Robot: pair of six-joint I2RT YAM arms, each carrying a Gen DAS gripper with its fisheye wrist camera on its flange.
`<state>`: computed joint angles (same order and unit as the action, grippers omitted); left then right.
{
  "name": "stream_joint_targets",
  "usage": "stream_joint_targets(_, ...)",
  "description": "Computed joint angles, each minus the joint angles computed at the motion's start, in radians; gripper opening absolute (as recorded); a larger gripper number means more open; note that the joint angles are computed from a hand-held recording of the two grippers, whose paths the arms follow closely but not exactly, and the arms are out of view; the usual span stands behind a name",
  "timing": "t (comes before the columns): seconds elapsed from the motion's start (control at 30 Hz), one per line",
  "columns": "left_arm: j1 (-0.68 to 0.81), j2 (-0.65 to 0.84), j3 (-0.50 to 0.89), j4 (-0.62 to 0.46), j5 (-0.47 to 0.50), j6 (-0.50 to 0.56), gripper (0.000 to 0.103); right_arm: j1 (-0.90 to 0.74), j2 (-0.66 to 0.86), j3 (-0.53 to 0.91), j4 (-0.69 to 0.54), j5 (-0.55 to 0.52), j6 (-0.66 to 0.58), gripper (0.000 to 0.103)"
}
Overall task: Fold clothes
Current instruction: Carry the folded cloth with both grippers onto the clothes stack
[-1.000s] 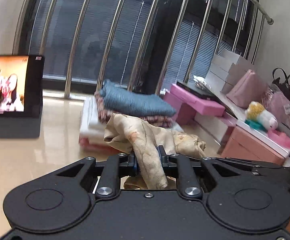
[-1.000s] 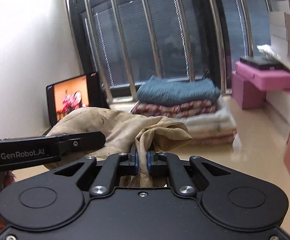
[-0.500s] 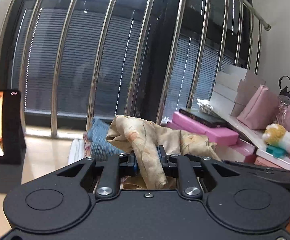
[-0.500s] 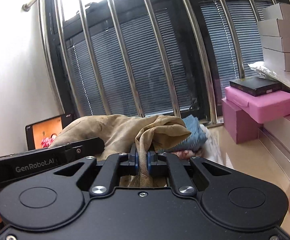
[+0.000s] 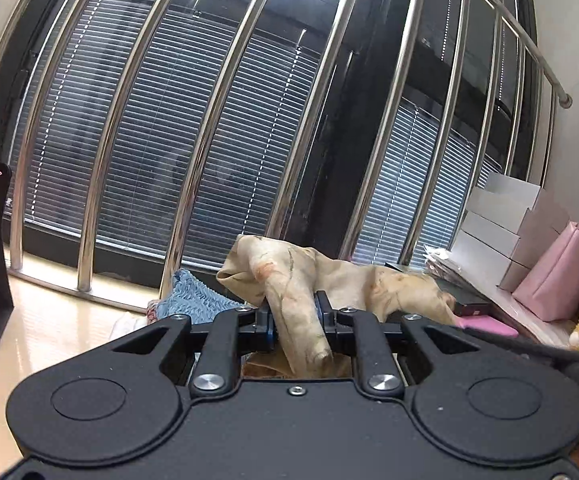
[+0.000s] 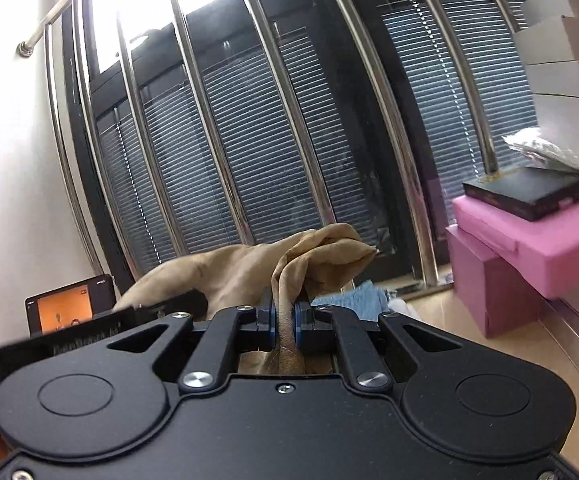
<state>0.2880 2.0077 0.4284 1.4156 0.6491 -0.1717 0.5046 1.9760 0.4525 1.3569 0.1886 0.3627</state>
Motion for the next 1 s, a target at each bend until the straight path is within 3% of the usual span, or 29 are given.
stream_joint_targets(0.27, 0.033, 0.013, 0.149, -0.152, 0.011, -0.084, 0.018, -0.038, 0.049, 0.12, -0.079, -0.065, -0.003, 0.008)
stream_joint_targets(0.67, -0.023, 0.012, 0.284, -0.469, -0.082, -0.025, 0.018, -0.084, 0.136, 0.303, -0.313, -0.058, 0.057, 0.009)
stream_joint_targets(0.73, -0.03, 0.001, 0.271, -0.473, -0.109, -0.037, 0.021, -0.082, 0.14, 0.311, -0.333, -0.049, 0.069, 0.013)
stream_joint_targets(0.83, -0.038, -0.009, 0.237, -0.431, -0.159, -0.066, 0.043, -0.091, 0.149, 0.303, -0.312, -0.059, 0.124, 0.018)
stream_joint_targets(0.87, -0.038, -0.008, 0.227, -0.405, -0.168, -0.078, 0.055, -0.095, 0.151, 0.296, -0.298, -0.055, 0.145, 0.024)
stream_joint_targets(0.9, -0.033, -0.005, 0.208, -0.348, -0.183, -0.104, 0.066, -0.094, 0.151, 0.288, -0.284, -0.037, 0.158, 0.034)
stream_joint_targets(1.0, -0.01, 0.018, 0.149, -0.141, -0.23, -0.196, 0.069, -0.067, 0.145, 0.24, -0.177, 0.074, 0.146, 0.041)
